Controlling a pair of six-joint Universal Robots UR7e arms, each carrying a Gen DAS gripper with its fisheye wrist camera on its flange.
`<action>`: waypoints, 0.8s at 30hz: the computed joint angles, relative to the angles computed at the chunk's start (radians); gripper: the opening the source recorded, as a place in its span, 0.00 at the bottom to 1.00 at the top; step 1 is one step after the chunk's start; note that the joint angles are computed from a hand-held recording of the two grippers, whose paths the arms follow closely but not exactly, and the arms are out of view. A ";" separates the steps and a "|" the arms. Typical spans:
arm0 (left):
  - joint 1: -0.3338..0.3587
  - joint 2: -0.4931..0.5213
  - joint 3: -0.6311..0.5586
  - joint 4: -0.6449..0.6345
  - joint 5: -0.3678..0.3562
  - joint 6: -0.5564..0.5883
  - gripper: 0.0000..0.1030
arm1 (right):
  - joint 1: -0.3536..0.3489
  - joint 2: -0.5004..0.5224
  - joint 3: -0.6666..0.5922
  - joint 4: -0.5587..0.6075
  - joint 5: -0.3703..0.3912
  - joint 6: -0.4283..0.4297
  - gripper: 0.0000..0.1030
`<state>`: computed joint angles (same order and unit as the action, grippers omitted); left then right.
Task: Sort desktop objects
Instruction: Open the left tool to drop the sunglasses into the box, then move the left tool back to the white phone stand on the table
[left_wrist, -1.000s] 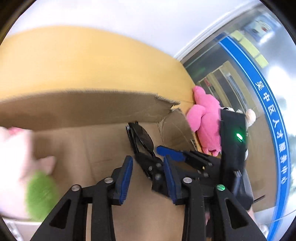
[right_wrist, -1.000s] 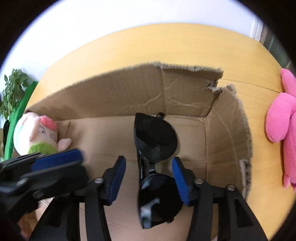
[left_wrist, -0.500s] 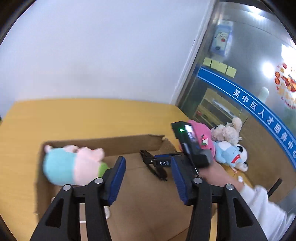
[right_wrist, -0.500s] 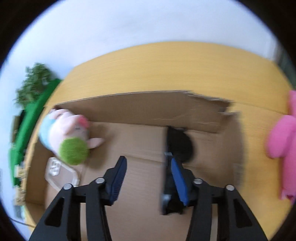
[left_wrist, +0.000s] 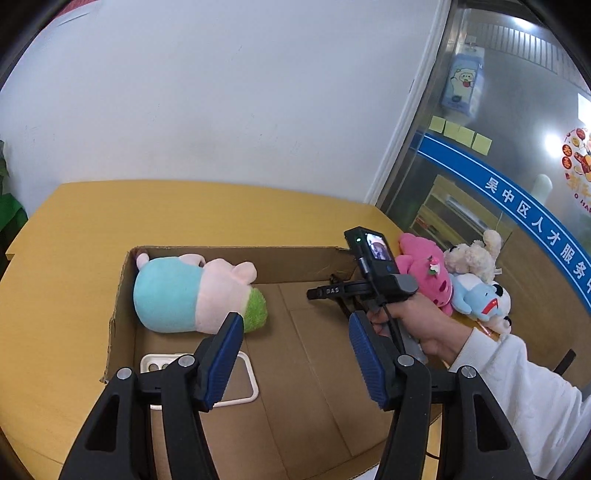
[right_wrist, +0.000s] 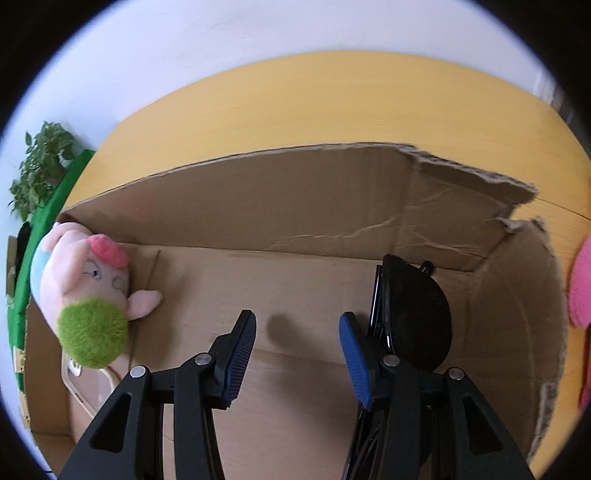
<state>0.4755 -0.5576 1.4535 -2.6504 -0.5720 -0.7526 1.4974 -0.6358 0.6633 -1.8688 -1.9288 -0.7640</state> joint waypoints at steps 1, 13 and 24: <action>-0.003 0.001 0.001 0.012 0.007 -0.007 0.56 | -0.002 -0.005 0.007 -0.011 -0.002 0.003 0.45; -0.140 -0.090 0.083 0.415 0.155 -0.369 0.75 | -0.049 -0.487 0.541 -0.222 0.336 -0.112 0.77; -0.227 -0.146 0.222 0.448 -0.027 -0.655 0.78 | -0.217 -0.898 0.941 -0.022 0.432 -0.551 0.76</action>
